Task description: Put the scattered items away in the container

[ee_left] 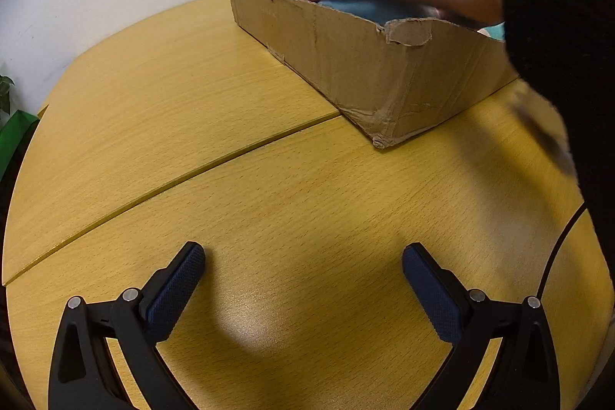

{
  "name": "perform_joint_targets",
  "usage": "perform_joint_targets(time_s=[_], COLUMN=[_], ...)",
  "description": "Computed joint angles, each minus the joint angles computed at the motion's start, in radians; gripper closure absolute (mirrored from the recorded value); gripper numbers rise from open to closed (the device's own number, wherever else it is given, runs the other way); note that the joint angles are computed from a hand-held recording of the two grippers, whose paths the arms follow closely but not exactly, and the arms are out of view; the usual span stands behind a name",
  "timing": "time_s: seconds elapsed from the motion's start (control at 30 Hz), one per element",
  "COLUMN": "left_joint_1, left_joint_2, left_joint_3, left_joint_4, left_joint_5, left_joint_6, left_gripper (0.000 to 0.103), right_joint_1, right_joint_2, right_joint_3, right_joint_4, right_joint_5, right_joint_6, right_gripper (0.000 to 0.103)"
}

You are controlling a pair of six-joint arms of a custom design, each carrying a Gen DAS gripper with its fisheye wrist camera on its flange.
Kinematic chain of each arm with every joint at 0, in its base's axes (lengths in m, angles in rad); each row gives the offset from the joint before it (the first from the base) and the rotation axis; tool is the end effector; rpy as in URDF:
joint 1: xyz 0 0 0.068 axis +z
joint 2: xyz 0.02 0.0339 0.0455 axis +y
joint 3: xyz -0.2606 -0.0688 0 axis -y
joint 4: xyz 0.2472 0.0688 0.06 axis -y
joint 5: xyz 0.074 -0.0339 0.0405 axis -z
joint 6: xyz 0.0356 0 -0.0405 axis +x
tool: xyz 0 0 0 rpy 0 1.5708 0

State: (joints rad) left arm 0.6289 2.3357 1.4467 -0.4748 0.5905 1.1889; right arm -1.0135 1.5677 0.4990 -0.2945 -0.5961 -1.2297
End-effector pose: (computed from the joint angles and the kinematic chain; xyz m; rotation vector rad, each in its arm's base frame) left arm 0.3546 0.2335 0.0460 0.7790 2.4188 -0.2667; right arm 0.1291 -0.1694 0.0850 -0.3515 2.4928 0.0995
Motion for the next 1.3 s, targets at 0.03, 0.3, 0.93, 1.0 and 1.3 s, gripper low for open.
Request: perform_joint_targets(time_s=[0.03, 0.3, 0.93, 1.0, 1.3], left_joint_1=[0.000, 0.000, 0.001, 0.000, 0.001], left_joint_2=[0.001, 0.004, 0.013, 0.013, 0.016], left_joint_3=[0.001, 0.007, 0.025, 0.024, 0.030], left_joint_4=[-0.001, -0.006, -0.028, -0.028, -0.034], left_joint_5=[0.000, 0.001, 0.005, 0.005, 0.007], left_joint_6=[0.001, 0.006, 0.029, 0.029, 0.036], left_gripper=[0.000, 0.000, 0.000, 0.000, 0.000], right_joint_1=[0.000, -0.003, -0.003, -0.004, -0.004], right_joint_2=[0.000, 0.001, 0.002, 0.002, 0.002], right_joint_3=[0.000, 0.000, 0.002, 0.002, 0.002], right_joint_4=[0.000, -0.002, -0.004, -0.004, -0.004], right_joint_5=[0.000, -0.001, -0.001, -0.002, -0.002], right_joint_6=[0.000, -0.005, -0.007, -0.008, -0.008], right_gripper=[0.000, 0.000, 0.000, 0.000, 0.000])
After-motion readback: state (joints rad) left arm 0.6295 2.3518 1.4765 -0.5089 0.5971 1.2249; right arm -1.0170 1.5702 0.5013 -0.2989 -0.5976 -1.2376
